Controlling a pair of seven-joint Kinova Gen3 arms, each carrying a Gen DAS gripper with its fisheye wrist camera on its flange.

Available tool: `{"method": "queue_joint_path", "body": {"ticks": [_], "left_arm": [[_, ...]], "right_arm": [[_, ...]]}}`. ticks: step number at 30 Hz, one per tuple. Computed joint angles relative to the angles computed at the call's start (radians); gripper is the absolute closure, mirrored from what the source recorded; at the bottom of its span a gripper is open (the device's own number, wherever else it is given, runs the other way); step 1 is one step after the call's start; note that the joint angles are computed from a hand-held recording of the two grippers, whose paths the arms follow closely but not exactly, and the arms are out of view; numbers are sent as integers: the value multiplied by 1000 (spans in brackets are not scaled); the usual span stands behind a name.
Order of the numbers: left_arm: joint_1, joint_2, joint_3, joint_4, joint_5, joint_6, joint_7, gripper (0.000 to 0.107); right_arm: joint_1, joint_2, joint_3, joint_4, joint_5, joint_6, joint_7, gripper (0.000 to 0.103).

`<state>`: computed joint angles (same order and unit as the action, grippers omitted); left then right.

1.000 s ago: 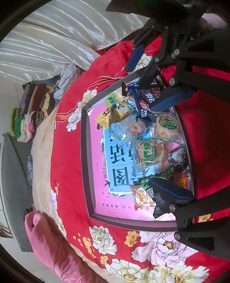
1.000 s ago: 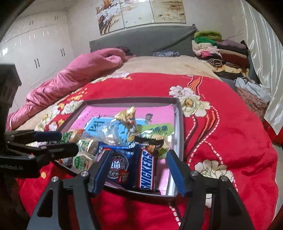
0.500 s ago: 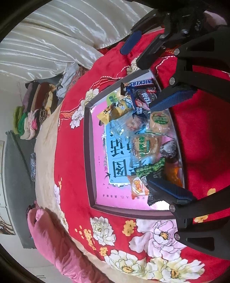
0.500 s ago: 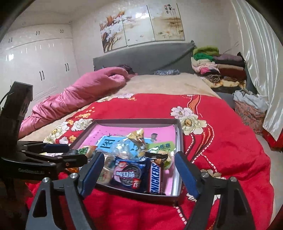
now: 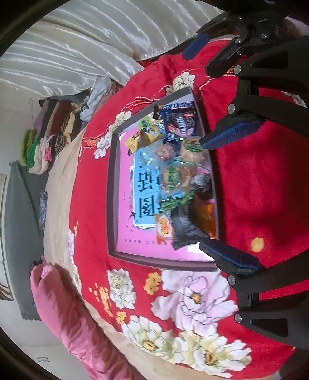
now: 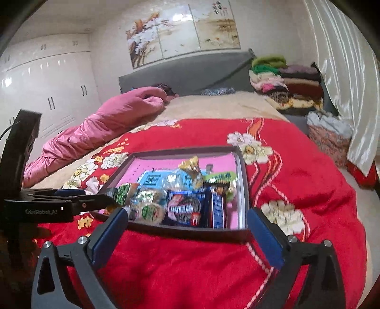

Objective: Organize snacks

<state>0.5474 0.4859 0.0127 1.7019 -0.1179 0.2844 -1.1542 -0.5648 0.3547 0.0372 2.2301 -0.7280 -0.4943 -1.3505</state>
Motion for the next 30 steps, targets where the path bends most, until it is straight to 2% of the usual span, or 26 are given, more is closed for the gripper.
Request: {"method": "queue_joint_path", "body": {"ticks": [3,6,9,13,19,30], "left_arm": [[38,-15,-39,33,-15,-12,33,28],[43,-24,-41,55,-16,-13,57,28],[78,-30,-72,74,-42,-17,92,28],[74,-33,-52,88,-55,-9,94,28],[91,-44,-62,109,-77,-11,122,28],[90,-53,-54,117,-98,-4,140,28]], "right_arm": [[-20,-12,6,10,-43,12,9,1],[-23,-24,-4,22,-54,11,3,1],[-44,-30,6,21,-104,20,33,1],[-58,-34,7,16,-152,31,65,1],[-76,-38,-2,12,-212,29,113,1],[-75,-32,-19,1,-252,49,150,1]]}}
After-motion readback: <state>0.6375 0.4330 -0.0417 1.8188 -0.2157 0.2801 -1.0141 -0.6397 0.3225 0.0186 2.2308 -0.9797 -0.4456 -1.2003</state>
